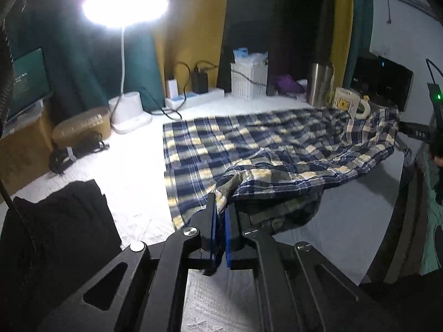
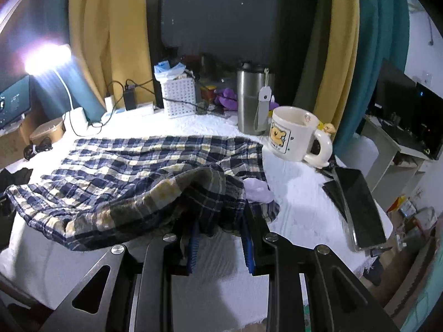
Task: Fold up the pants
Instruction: 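Grasp the pants edge with both tools and lift it up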
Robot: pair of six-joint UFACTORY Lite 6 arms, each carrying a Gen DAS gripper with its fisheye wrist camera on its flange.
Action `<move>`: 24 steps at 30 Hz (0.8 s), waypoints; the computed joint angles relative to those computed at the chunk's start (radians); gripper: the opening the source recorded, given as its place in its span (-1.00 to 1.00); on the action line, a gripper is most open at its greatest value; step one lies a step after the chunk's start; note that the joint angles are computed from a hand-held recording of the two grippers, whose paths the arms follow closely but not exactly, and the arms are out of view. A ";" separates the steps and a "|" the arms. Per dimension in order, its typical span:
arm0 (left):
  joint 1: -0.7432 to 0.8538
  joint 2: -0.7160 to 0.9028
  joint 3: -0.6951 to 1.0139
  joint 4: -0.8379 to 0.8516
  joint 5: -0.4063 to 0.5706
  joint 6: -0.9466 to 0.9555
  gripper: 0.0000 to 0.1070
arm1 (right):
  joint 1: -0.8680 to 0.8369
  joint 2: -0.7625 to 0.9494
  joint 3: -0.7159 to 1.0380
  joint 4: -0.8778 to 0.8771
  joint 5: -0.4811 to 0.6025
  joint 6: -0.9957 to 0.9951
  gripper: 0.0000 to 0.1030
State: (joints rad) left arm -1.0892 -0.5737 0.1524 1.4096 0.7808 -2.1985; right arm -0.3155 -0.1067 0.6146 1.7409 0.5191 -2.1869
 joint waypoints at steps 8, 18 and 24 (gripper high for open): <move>-0.220 -0.117 0.075 -0.163 0.269 0.138 -0.94 | -0.129 -0.133 -0.075 -0.089 0.123 0.046 -0.49; -0.520 -0.081 0.249 -0.215 0.604 0.200 -0.94 | -0.309 -0.271 -0.131 -0.182 0.287 0.121 -0.49; -0.601 -0.003 0.374 -0.234 0.686 0.261 -0.94 | -0.421 -0.290 -0.135 -0.214 0.386 0.134 -0.49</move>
